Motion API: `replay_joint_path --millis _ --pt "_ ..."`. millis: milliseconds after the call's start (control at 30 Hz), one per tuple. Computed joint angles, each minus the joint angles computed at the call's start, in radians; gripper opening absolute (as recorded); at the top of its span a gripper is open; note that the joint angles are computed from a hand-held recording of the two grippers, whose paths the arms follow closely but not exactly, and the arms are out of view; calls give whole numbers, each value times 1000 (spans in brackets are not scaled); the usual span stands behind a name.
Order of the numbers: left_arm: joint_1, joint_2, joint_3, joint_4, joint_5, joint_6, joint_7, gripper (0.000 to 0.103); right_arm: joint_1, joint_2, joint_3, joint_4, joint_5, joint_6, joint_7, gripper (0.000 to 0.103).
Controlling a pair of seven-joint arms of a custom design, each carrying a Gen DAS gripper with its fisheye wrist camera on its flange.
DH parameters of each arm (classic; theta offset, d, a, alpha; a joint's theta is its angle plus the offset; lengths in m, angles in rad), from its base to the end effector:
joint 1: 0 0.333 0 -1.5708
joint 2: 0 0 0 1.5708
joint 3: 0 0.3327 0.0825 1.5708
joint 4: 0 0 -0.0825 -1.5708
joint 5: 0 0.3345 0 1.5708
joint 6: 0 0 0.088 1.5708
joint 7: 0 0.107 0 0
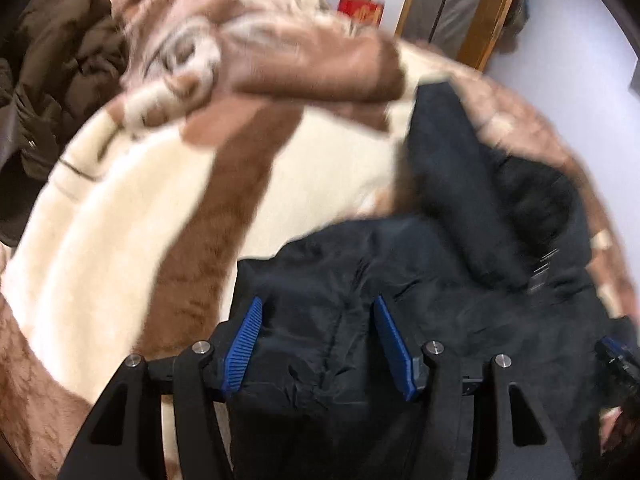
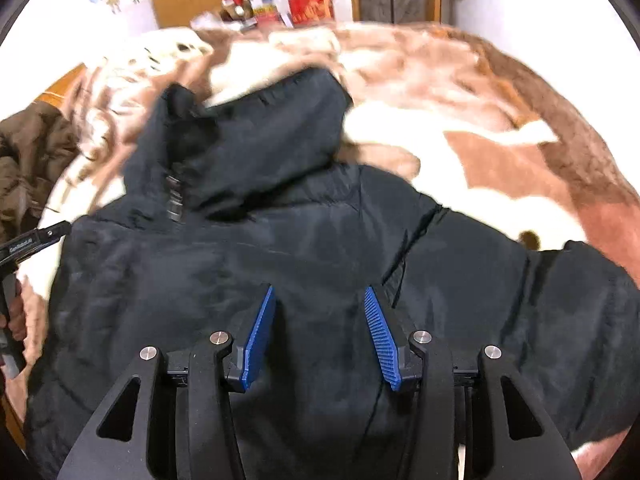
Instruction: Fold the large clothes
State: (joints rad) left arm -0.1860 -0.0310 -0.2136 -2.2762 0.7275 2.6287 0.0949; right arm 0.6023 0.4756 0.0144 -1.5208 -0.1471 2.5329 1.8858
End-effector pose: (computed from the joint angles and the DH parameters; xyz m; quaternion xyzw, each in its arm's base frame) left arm 0.4567 -0.2111 0.4521 -0.8224 0.4878 -0.2103 0.2038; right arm 0.5670 0.4014 0.4810 -0.8015 0.5337 -0.1339 0.2343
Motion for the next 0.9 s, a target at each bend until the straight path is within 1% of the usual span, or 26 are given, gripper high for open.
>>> replay_joint_path --millis 33,100,200,233,267,333,367,433,500,533,567,600,633,700,733,800,867,900 --pt "-1 18 -2 2 24 2 -14 61 -16 25 13 16 22 -17 -26 48" --pt "-8 31 -4 11 67 -13 -47 62 -25 30 18 -2 38 17 -44 49" --pt "-18 1 -5 7 38 -34 -34 62 -17 2 8 -13 52 4 -26 49" --pt "-23 -27 -10 -2 24 -42 -28 60 -9 -30 0 -47 38 25 -13 49" --pt "-24 -60 -14 -19 27 -34 -34 59 -10 -54 1 -79 31 55 -13 49" --pt "-24 -136 -36 -71 57 -7 -80 59 -10 -143 10 -201 20 148 -7 49" --pt "-24 -171 -52 -96 75 3 -104 59 -12 -172 15 -241 17 172 -5 49" --pt "-29 -211 -78 -136 78 16 -123 59 -22 -211 33 -309 24 200 -8 49" --pt "-37 -198 -91 -150 48 6 -103 59 -18 -201 40 -319 15 182 4 49" --pt "-44 -173 -90 -150 18 -5 -83 59 -22 -184 44 -313 20 164 1 49" --pt "-46 -151 -83 -153 -7 7 -72 59 -29 -175 49 -315 30 165 -6 49" --pt "-43 -137 -77 -158 -10 31 -75 60 -35 -159 50 -307 39 170 -14 49" --pt "-39 -127 -77 -151 -8 31 -81 60 -36 -153 45 -298 37 171 -14 49" --pt "-36 -123 -78 -137 4 30 -100 59 -9 -133 4 -250 -21 164 29 49" --pt "-35 -119 -77 -130 9 33 -101 59 0 -116 -10 -215 -51 149 37 49" --pt "-40 -109 -78 -114 7 20 -92 59 10 -56 -27 -102 -93 81 31 49" --pt "-46 -112 -78 -115 4 26 -97 59 6 -32 -27 -46 -91 37 27 49" --pt "-49 -123 -77 -124 -2 34 -101 59 1 -41 -22 -48 -81 40 30 49"
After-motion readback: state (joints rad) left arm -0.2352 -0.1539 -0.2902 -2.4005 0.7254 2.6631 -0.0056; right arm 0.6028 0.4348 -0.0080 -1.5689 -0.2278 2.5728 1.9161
